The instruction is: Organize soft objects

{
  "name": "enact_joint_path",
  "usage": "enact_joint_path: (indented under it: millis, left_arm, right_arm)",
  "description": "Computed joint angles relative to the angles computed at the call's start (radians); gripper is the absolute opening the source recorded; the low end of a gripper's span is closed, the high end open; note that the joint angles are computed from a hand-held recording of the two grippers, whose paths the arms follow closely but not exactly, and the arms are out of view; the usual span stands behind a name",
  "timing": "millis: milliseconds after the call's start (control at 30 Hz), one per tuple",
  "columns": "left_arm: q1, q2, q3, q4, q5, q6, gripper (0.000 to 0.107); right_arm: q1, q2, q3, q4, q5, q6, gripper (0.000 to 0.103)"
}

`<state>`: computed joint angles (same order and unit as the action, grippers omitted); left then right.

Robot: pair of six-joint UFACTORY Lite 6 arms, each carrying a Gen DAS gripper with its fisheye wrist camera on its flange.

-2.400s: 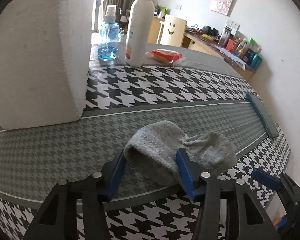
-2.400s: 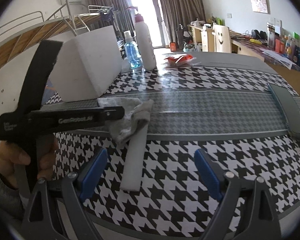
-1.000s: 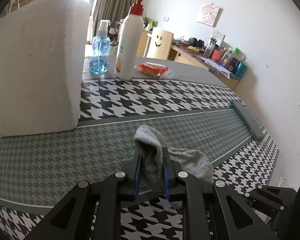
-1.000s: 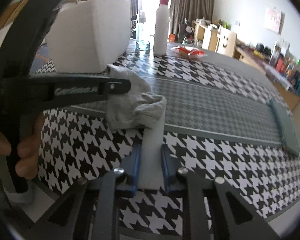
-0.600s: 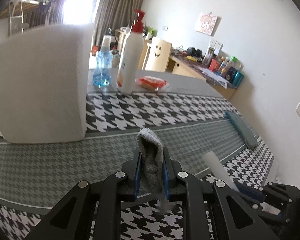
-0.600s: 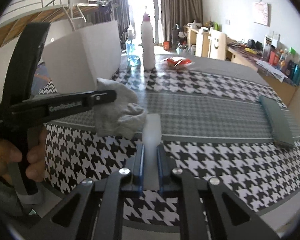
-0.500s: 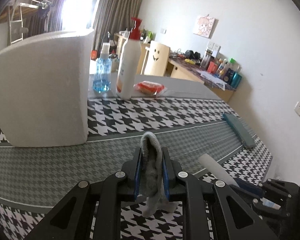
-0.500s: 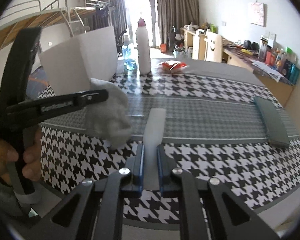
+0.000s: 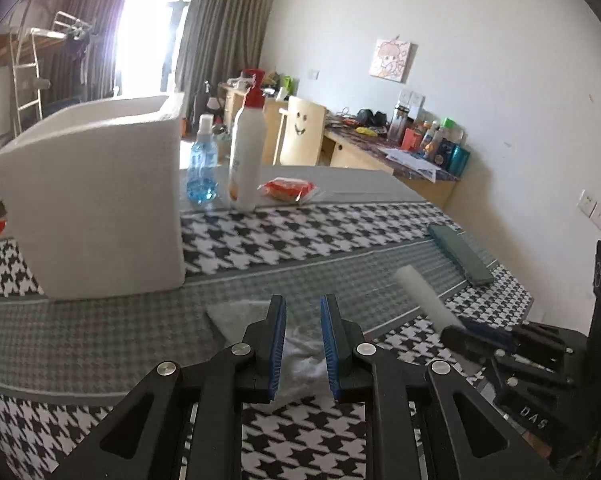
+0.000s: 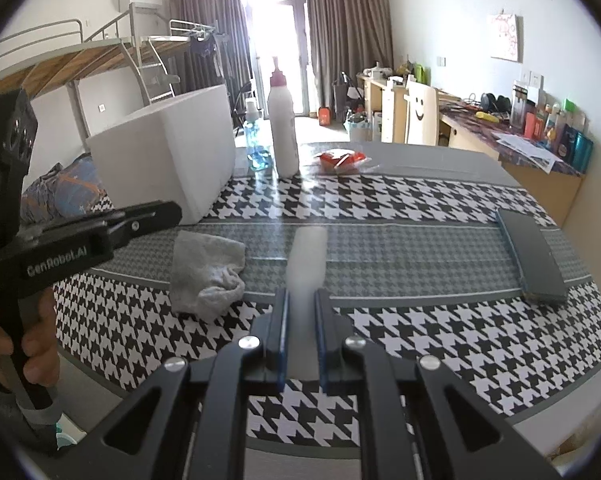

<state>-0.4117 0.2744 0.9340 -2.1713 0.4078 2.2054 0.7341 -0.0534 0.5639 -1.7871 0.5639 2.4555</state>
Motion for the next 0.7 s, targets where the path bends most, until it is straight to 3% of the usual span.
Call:
enact_joint_path:
  millis: [100, 333, 700]
  left_arm:
    - [-0.001, 0.018, -0.003, -0.053, -0.024, 0.039, 0.064]
    - [-0.021, 0.112, 0.056, -0.064, -0.073, 0.028, 0.071]
    - [-0.052, 0.263, 0.185, 0.011, -0.163, -0.075, 0.071]
  right_arm:
    - [-0.002, 0.002, -0.005, -0.018, -0.001, 0.019, 0.015]
    - [0.004, 0.008, -0.024, -0.062, -0.004, 0.076, 0.015]
    - [-0.051, 0.01, -0.05, -0.16, -0.037, 0.158, 0.015]
